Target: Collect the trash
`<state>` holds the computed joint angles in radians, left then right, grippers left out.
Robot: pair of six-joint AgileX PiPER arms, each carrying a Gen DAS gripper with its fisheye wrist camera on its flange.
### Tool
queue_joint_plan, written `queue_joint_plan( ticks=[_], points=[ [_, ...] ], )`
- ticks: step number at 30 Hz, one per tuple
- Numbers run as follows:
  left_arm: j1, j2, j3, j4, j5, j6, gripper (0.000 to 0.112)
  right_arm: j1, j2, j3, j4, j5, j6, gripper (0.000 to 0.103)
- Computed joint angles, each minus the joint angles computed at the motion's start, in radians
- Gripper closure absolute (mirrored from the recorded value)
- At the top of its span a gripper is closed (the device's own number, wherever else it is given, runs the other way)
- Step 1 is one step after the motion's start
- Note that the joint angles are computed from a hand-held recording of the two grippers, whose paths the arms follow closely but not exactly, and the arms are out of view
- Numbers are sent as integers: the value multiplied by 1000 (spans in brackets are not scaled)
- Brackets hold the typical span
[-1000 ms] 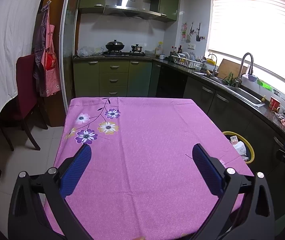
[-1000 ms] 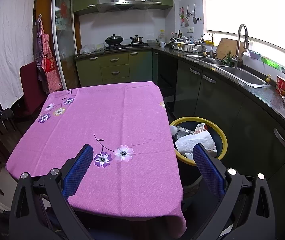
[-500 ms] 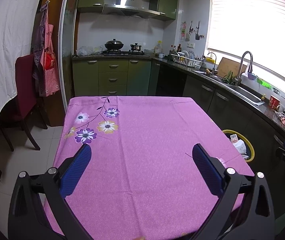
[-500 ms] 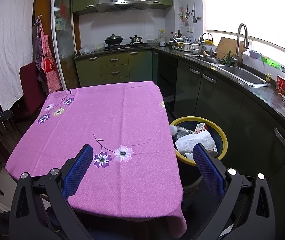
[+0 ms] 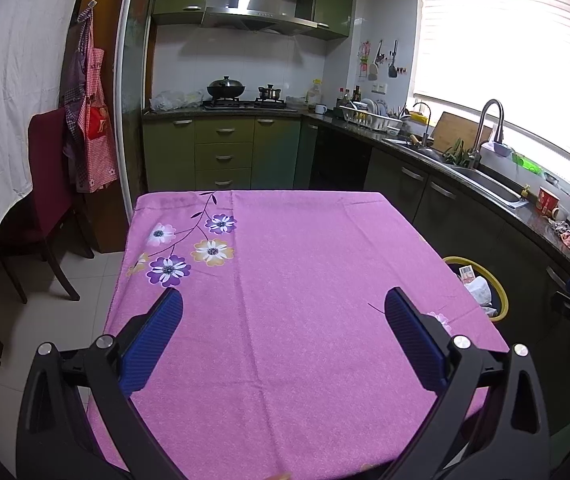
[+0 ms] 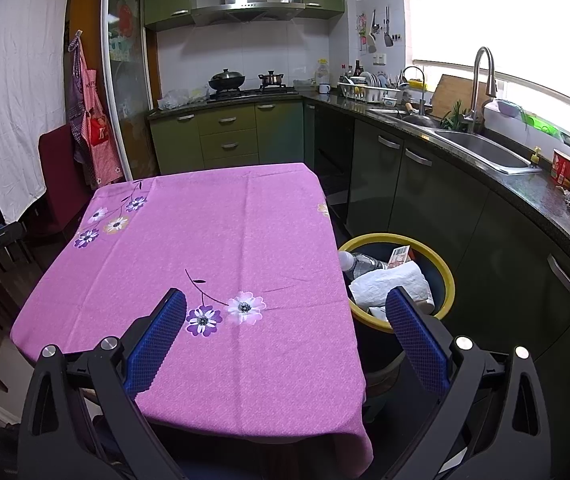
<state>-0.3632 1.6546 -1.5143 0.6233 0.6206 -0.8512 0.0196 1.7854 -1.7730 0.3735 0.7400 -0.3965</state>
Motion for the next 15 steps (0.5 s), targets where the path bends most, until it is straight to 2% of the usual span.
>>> queue_joint_plan(
  ticks=[15],
  points=[
    [1,1,-5,-11,2,10,16,3,2,-4,-5,0,7,5]
  ],
)
